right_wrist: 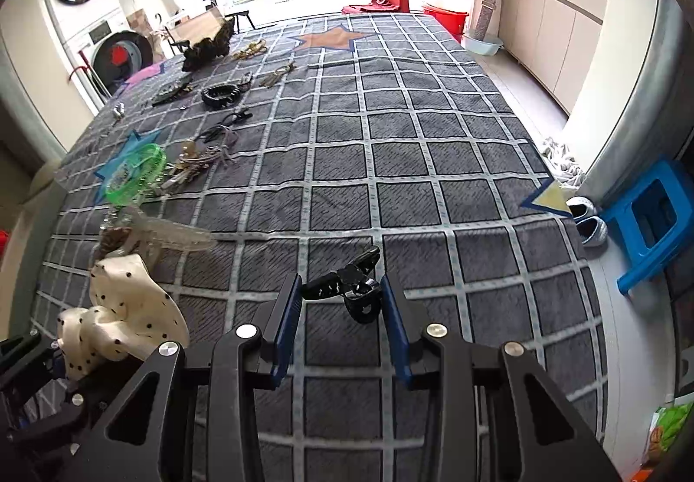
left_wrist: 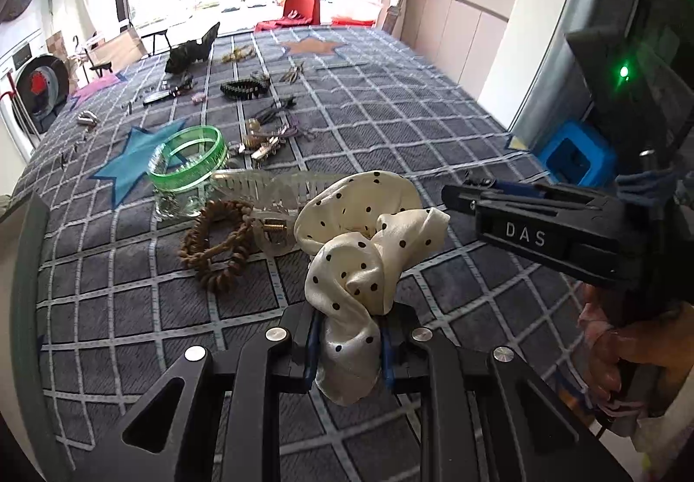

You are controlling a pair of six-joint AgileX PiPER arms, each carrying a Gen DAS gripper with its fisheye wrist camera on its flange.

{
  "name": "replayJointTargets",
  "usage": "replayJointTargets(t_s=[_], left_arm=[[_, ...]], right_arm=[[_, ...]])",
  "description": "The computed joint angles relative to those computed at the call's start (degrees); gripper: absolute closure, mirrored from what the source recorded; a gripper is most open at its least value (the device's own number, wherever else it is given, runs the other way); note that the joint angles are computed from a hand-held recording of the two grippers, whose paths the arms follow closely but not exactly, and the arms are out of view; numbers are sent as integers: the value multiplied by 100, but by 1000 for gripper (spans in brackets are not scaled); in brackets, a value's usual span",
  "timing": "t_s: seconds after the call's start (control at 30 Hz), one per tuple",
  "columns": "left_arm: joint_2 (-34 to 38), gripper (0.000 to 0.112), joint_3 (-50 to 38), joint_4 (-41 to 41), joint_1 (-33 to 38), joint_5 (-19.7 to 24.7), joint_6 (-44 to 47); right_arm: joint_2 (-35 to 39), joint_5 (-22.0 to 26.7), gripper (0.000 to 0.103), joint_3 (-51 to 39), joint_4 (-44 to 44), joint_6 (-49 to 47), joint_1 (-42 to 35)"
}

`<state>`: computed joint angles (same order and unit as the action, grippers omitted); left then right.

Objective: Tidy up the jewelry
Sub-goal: 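Grasp the cream polka-dot scrunchie with the left gripper while the right gripper grasps the black hair clip, then carry the scrunchie and black clip to the white tray and release both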

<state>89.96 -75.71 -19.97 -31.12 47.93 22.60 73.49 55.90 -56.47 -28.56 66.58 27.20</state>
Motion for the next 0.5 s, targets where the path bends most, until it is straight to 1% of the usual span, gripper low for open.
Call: replayJointTargets(t_s=[0.1, 0.23, 0.4, 0.5], left_arm=[[-220, 88, 75, -180, 173, 77, 200], [-509, 88, 115, -444, 602, 271, 466], [-755, 88, 131, -728, 1350, 475, 877], [-824, 88, 97, -939, 2028, 617, 1265]], right_arm=[[-106, 205, 63, -95, -47, 186, 303], [-29, 440, 63, -435, -118, 307, 682], [408, 643, 63, -1238, -181, 275, 1163], [840, 647, 63, -1874, -124, 98, 1349]])
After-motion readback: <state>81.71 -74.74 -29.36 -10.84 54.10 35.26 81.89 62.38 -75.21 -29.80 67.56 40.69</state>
